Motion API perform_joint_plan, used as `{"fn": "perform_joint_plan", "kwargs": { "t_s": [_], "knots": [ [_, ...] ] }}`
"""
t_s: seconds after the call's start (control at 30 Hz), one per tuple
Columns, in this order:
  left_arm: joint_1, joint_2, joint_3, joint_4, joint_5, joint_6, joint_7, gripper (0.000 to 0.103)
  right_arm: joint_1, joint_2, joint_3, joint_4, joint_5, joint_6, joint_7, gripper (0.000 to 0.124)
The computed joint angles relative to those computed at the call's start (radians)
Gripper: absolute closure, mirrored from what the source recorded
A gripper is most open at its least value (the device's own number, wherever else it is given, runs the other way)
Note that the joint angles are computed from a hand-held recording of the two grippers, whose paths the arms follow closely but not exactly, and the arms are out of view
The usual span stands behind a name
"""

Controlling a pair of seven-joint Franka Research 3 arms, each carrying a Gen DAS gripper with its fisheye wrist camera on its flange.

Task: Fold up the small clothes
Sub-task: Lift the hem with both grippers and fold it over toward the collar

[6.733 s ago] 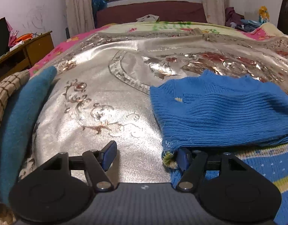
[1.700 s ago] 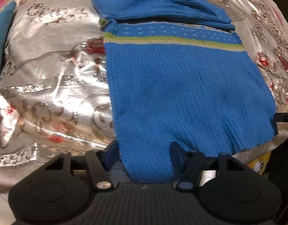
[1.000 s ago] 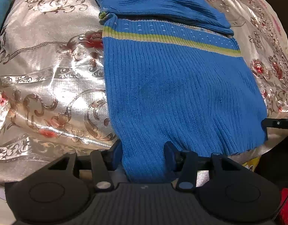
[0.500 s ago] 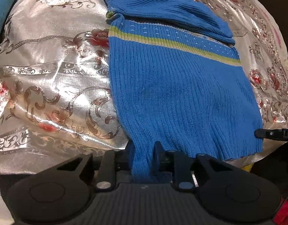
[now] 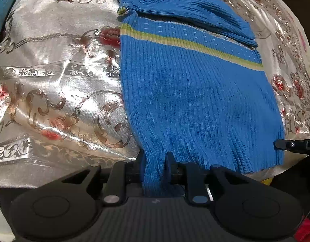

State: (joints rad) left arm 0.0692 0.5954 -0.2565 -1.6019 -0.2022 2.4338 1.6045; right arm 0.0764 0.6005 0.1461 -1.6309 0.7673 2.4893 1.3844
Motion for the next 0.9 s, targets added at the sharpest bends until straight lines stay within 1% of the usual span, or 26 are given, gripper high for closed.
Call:
{"fn": "perform_joint_plan", "kwargs": {
  "t_s": [0.1,0.17,0.2,0.3,0.37,0.43,0.57,0.67,0.73,0.8,0.83,0.87,0.9],
  "knots": [
    [-0.004,-0.001,0.002,-0.001,0.005,0.001,-0.005,0.077,0.000,0.001,0.001,-0.002,0.006,0.005,0.005,0.107],
    [-0.005,-0.003,0.001,-0.003,0.006,0.004,-0.006,0.078,-0.006,0.000,0.008,-0.008,0.024,0.015,0.000,0.110],
    [0.000,-0.004,-0.004,-0.006,-0.004,0.008,-0.005,0.078,-0.014,-0.001,0.017,-0.012,0.044,0.020,-0.011,0.110],
    [0.033,-0.007,-0.030,-0.017,-0.065,0.017,0.014,0.084,-0.036,-0.007,0.043,-0.030,0.115,0.045,-0.055,0.112],
    [0.067,-0.009,-0.058,-0.028,-0.138,0.031,0.037,0.087,-0.065,-0.009,0.077,-0.039,0.210,0.060,-0.114,0.113],
    [0.092,-0.009,-0.079,-0.032,-0.206,0.046,0.056,0.088,-0.091,-0.007,0.103,-0.039,0.314,0.070,-0.173,0.113],
    [0.136,0.009,-0.121,-0.006,-0.338,0.090,0.113,0.089,-0.111,0.009,0.128,0.004,0.498,0.096,-0.275,0.113],
    [0.169,0.041,-0.163,0.054,-0.446,0.138,0.178,0.090,-0.127,0.040,0.143,0.078,0.652,0.124,-0.367,0.114],
    [0.181,0.075,-0.189,0.113,-0.505,0.179,0.219,0.092,-0.115,0.074,0.134,0.155,0.693,0.149,-0.399,0.114],
    [0.179,0.130,-0.201,0.205,-0.532,0.203,0.240,0.092,-0.098,0.131,0.122,0.264,0.678,0.168,-0.393,0.114],
    [0.168,0.162,-0.199,0.260,-0.528,0.210,0.236,0.092,-0.088,0.164,0.119,0.322,0.657,0.179,-0.377,0.114],
    [0.155,0.197,-0.194,0.319,-0.515,0.215,0.232,0.092,-0.076,0.210,0.113,0.399,0.619,0.187,-0.346,0.114],
    [0.132,0.238,-0.178,0.391,-0.485,0.212,0.209,0.092,-0.060,0.261,0.101,0.482,0.569,0.190,-0.296,0.114]
  ]
}}
